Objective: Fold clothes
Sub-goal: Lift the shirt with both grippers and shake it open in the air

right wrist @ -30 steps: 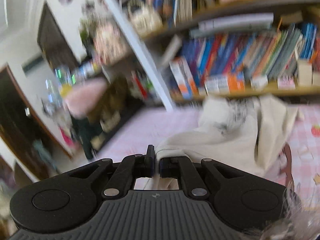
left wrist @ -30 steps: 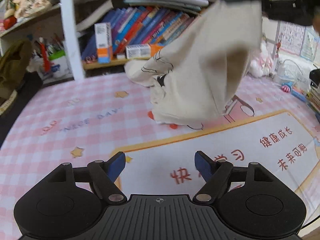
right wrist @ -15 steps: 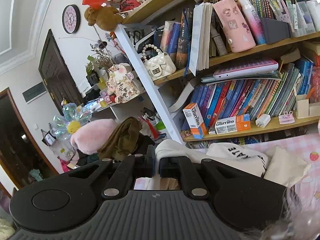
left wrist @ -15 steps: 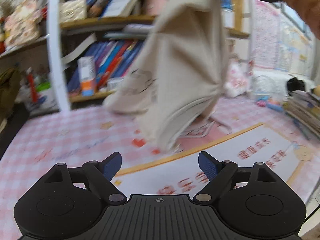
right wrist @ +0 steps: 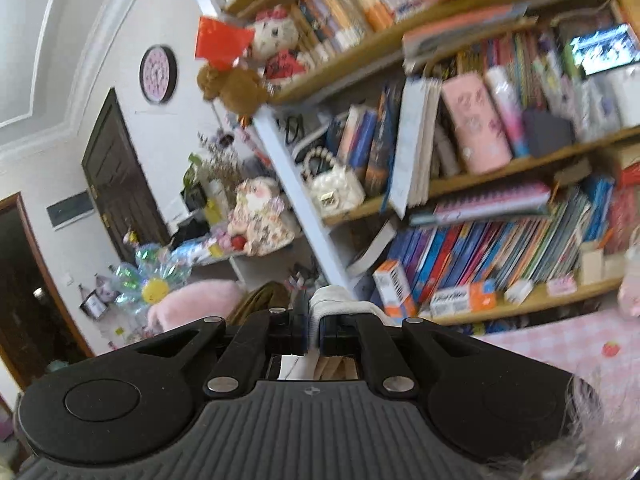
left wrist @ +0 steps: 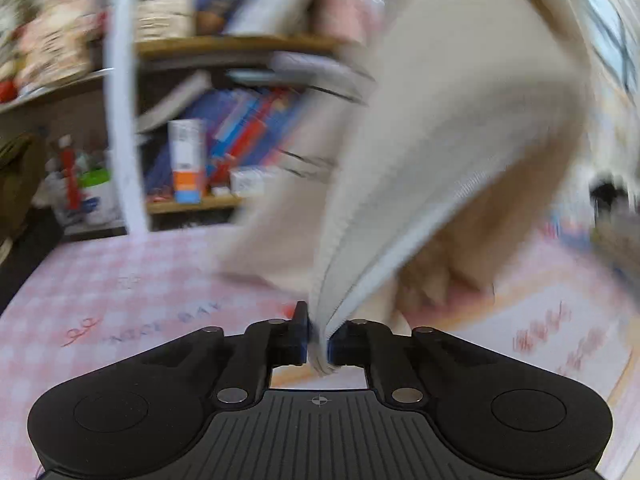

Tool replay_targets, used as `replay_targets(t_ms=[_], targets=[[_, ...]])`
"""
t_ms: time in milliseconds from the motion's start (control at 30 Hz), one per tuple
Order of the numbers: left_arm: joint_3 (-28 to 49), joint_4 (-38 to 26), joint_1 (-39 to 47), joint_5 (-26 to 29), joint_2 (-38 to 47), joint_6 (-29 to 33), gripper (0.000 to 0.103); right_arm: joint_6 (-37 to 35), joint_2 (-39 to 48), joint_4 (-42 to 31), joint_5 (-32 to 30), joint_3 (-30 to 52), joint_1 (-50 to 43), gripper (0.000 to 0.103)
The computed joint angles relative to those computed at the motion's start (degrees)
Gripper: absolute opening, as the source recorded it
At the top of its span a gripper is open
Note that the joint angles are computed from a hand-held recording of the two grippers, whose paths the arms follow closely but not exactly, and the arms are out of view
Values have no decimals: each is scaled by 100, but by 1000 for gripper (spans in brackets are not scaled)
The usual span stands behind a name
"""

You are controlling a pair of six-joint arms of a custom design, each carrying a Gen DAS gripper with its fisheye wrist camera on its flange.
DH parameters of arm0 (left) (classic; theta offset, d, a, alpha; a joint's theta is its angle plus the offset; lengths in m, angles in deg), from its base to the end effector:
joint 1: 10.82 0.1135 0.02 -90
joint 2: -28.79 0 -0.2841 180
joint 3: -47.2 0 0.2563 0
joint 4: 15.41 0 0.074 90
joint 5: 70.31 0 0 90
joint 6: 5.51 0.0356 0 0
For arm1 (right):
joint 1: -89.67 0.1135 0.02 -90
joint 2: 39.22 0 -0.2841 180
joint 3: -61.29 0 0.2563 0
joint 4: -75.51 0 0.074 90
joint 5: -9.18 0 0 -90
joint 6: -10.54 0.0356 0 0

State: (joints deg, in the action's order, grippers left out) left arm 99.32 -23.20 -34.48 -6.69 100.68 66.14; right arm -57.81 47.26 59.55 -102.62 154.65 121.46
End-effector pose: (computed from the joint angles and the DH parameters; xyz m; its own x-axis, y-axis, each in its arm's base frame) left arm 0.2507 -0.0926 0.2478 -0.4018 -0.1319 -0.9062 -0.1346 0.9873 -0.0840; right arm 0.3013 0.2023 0.4109 -0.4201 0.1426 -0.8962 -0.6949 0.5846 0.4188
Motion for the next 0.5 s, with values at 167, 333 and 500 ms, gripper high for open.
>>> replay_targets(t_ms=[167,333,500], targets=[[127,-44,641,-545,-1512,-316,4,20,-745,328,-122,-570,-264,4],[815,1558,592,-1125,-2086,1466,3,58,-1587,1579,-569,-1226,-432,4],[1666,2377,565,-566,-1746,2445,4,468,-1972,3195,-915,-1530,-723,4]])
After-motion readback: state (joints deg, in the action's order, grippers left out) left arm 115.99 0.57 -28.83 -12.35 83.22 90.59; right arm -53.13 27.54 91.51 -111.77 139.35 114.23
